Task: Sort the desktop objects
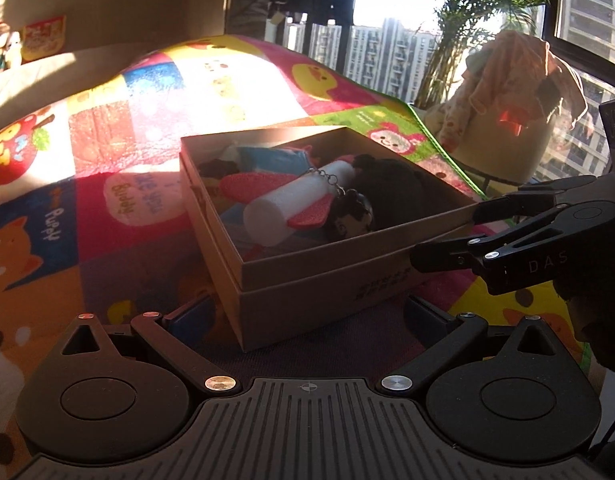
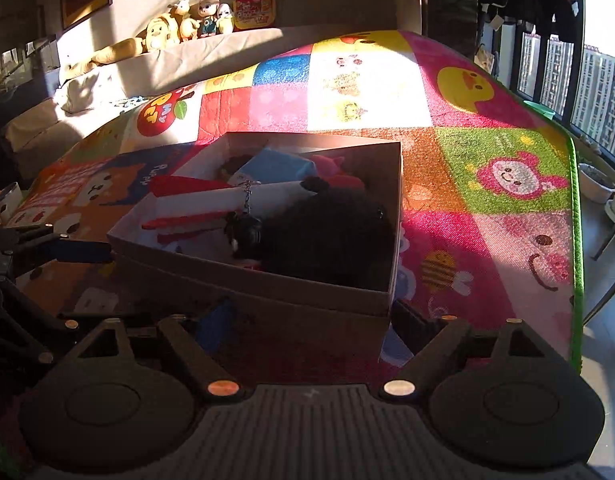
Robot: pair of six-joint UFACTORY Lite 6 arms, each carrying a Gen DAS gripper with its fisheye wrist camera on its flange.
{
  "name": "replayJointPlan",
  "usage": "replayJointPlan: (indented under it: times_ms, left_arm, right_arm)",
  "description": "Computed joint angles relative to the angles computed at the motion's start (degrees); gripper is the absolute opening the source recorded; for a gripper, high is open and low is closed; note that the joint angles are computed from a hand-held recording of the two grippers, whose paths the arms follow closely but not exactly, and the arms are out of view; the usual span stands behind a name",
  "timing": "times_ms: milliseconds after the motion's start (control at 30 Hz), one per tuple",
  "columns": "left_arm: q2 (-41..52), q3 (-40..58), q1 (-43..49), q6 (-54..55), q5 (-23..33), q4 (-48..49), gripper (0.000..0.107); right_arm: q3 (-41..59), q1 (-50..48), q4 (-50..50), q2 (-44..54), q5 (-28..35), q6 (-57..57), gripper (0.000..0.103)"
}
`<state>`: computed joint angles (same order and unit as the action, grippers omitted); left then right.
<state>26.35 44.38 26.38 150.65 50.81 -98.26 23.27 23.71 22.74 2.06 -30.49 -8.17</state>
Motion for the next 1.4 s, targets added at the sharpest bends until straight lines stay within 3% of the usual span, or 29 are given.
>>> replayJointPlan:
  times_ms: [133, 433, 533, 633, 700, 833, 967, 1100, 1300, 1400]
  left_arm:
    - [2.1, 3.1, 0.5, -0.4, 0.0, -0.1, 0.103]
    - [3.1, 8.2, 6.9, -2.7, -2.5, -2.4, 0.103]
    - [0.0, 5.1, 9.5, -2.7, -3.9, -5.1, 0.103]
    - [-4.2, -0.8, 10.1, -2.8, -8.2, -10.8, 0.103]
    - [-5.8, -4.7, 9.3, 1.5, -10.5, -15.7, 0.103]
    - [-5.7, -9.1, 7.3, 9.7, -10.1, -24.4, 0.103]
    - [-4.4, -9.0, 2.5, 17.0, -10.5, -39.6, 0.103]
    - [-1.3, -5.2, -1.9, 20.5, -12.9, -48.4, 0.103]
    - [-0.1, -4.0, -2.5, 20.5, -13.0, -47.7, 0.103]
    - [-0.1, -4.1, -2.2, 20.6, -12.8, -47.5, 0.103]
  right_arm:
    - [4.6, 0.9, 1.2, 4.0, 0.7, -2.5, 0.086]
    - [26.7, 5.2, 4.3, 22.1, 3.9, -8.6, 0.086]
    - [25.9, 6.8, 8.7, 21.3, 1.9, -9.4, 0.087]
    - [18.8, 8.1, 11.1, 16.0, -1.6, -5.3, 0.103]
    - [14.3, 10.2, 14.2, 13.2, -3.1, -5.3, 0.103]
    - [9.0, 16.7, 22.7, 13.2, -7.0, -5.9, 0.103]
    - [12.8, 18.1, 28.8, 19.7, -5.8, -9.6, 0.103]
    - [18.1, 17.2, 33.3, 23.6, -6.9, -15.5, 0.103]
    - [21.4, 12.8, 25.0, 26.0, -3.9, -8.8, 0.103]
    - [19.7, 13.4, 22.3, 26.8, -7.8, -4.8, 0.103]
